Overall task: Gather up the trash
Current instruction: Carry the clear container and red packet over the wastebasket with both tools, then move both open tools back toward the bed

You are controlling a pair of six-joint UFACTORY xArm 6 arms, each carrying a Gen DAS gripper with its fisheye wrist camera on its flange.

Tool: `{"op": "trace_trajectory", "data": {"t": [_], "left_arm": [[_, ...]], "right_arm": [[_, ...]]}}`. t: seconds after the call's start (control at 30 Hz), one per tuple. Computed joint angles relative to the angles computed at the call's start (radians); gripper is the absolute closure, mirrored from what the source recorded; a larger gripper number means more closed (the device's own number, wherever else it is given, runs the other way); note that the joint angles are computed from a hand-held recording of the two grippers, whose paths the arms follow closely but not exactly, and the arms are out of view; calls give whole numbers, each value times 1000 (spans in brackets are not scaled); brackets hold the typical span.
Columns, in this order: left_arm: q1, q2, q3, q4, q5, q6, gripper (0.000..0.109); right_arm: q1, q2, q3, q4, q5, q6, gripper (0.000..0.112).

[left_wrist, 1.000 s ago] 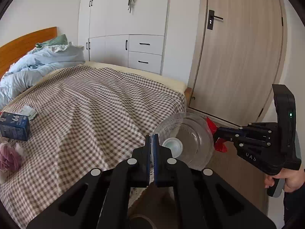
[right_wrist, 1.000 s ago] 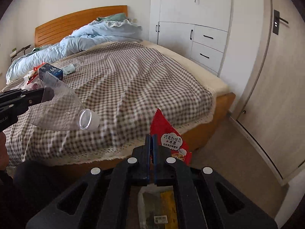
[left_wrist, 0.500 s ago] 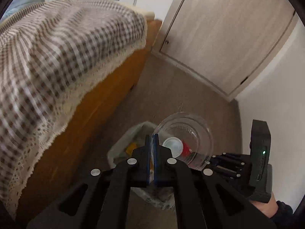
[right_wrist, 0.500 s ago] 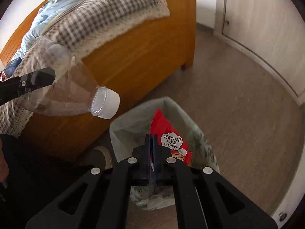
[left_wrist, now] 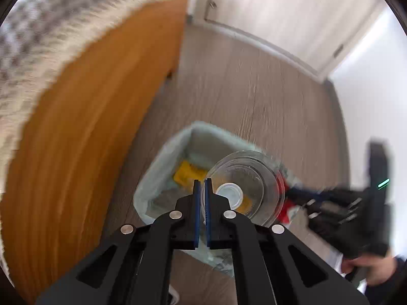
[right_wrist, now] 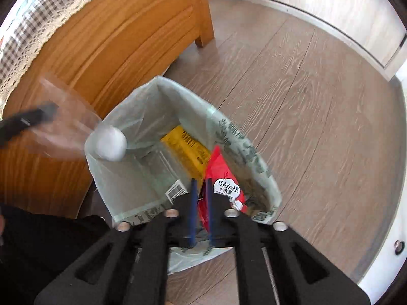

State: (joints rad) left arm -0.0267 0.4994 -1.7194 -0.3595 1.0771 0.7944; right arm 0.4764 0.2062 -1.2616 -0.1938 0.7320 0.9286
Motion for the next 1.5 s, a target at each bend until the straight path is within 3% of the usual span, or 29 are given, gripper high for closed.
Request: {"op": "trace_trajectory", "data": {"t": [0.03, 0.07, 0.2, 0.53, 0.6, 0.63, 0.8, 1.0, 1.07, 1.17, 1.27, 1.4, 1.5], "left_arm": [[-6, 19, -20, 17, -1, 8, 108], [-9, 32, -35, 30, 27, 13, 108], [-22, 48, -58, 32, 144, 46, 108], [-53, -11, 109, 92, 129, 145, 105], [-65, -6, 130, 122, 114, 143, 92], [-76, 1, 137, 148, 105, 126, 76], [-71, 19, 103, 142, 146, 96, 71], [-64, 13, 109, 141, 98, 39, 66], [-65, 0, 125, 170, 48, 0, 64], [-70, -38, 189, 283, -100, -81, 62], [-56, -49, 176, 348, -144, -183, 62], [-12, -142, 200, 276, -254, -190, 62], [54, -181, 141, 78, -200, -87, 51]], "right_arm": [[2, -11, 5, -45, 18, 40, 64], [2, -20, 16, -65, 10, 65, 57], [-11, -45, 49, -68, -11, 103, 57], [-11, -33, 23, -79, -2, 108, 57], [-12, -45, 31, -92, 0, 113, 57], [-12, -49, 34, -99, 3, 116, 57], [-18, -63, 55, -91, 1, 127, 57], [-7, -35, 13, -79, 35, 79, 57], [-4, -29, 1, -83, 37, 75, 57], [-6, -13, -33, -88, 54, 70, 57], [0, 8, -85, -113, 80, 81, 57], [23, 65, -221, -166, 155, 63, 57], [51, 123, -358, -236, 214, 36, 57]]}}
